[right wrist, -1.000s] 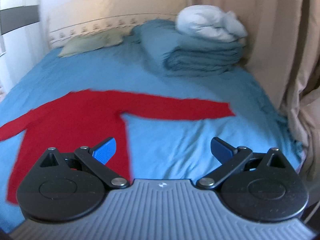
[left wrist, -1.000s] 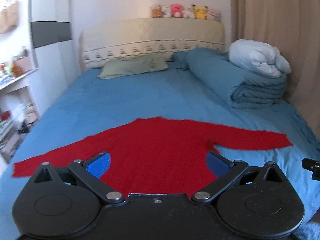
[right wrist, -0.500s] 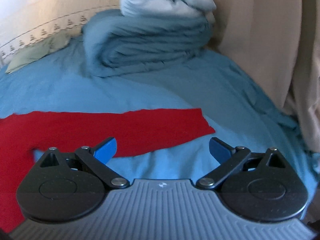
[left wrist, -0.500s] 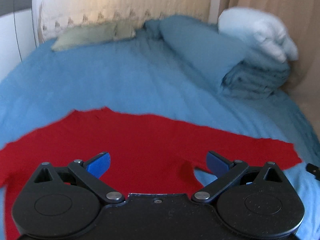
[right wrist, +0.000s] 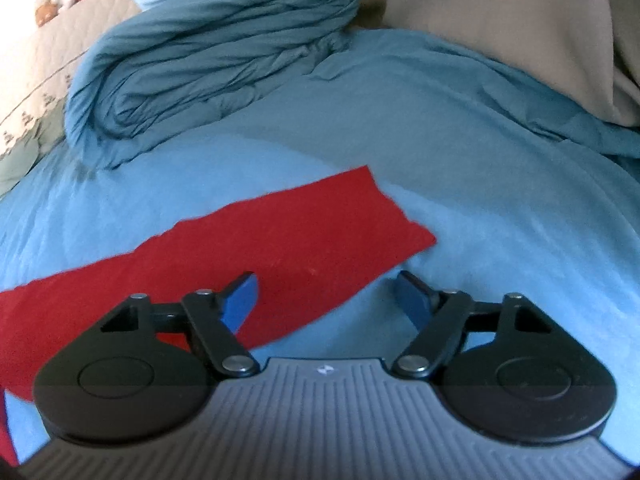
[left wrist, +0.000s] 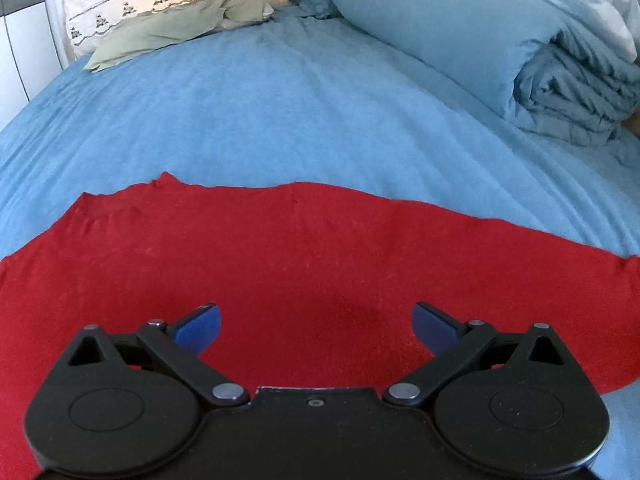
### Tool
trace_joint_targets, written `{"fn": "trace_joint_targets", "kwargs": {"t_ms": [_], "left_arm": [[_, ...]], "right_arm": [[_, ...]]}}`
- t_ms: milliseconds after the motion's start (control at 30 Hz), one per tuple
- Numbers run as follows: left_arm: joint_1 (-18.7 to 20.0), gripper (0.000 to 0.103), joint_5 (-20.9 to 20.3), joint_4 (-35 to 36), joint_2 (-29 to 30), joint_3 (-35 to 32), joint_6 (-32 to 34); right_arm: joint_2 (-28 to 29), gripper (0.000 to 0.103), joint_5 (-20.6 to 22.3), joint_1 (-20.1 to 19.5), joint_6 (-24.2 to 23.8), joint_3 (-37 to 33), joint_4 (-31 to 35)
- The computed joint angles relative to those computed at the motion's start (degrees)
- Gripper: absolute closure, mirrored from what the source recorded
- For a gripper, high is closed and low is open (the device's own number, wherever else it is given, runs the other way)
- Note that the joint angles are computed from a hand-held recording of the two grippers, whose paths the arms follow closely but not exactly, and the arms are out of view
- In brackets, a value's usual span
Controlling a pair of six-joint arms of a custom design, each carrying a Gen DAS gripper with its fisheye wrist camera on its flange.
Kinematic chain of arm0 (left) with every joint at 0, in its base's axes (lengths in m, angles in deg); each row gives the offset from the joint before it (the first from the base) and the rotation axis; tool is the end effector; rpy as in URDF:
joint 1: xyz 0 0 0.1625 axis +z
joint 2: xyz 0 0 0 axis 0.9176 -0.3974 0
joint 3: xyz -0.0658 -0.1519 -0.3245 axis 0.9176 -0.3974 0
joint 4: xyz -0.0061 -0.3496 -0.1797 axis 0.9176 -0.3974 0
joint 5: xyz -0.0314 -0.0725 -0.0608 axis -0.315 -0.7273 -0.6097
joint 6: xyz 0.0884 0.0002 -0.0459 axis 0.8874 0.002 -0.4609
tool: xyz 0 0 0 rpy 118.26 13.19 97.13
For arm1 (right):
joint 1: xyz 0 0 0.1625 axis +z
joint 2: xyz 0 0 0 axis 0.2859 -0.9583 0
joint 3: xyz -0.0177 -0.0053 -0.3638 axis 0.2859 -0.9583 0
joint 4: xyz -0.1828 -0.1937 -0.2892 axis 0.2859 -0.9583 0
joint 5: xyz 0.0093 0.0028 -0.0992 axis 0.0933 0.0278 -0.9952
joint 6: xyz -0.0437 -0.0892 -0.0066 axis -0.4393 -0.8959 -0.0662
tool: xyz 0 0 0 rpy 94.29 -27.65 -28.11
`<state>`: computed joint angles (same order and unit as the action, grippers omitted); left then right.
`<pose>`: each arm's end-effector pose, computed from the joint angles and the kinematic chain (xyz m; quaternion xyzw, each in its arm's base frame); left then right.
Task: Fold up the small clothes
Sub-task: 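Grasp the sweater sleeve cuff with the right gripper and lift it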
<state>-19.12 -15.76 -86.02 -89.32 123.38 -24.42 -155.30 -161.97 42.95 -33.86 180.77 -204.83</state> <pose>-0.2679 -0.5813 -0.0563 0.3567 0.8665 -0.2122 0.2773 -0.0870 -0.3157 0.2302 -0.2914 -0.6800 0.5409 0.4001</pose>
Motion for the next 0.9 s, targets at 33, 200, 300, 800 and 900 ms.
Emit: {"fn": "trace_joint_targets", "kwargs": {"t_ms": [33, 200, 300, 800, 900], "left_arm": [[0.1, 0.002, 0.5, 0.2, 0.8, -0.8, 0.7], [0.1, 0.005, 3.4, 0.6, 3.5, -2.6, 2.8], [0.0, 0.003, 4.3, 1.3, 4.2, -3.1, 3.1], [4.3, 0.000, -1.4, 2.3, -18.5, 7.2, 2.5], [6.7, 0.000, 0.6, -0.4, -25.0, 10.5, 5.4]], "right_arm": [[0.8, 0.030, -1.2, 0.5, -0.3, -0.9, -0.6], [2.5, 0.080, -10.3, 5.3, -3.0, -5.1, 1.4], [1.9, 0.082, -13.4, 8.7, -3.6, -6.2, 3.4], [13.7, 0.083, -14.9, 39.2, -7.0, -33.4, 17.8], [21.8, 0.083, -8.6, 43.1, -5.4, -42.3, 23.3]]}}
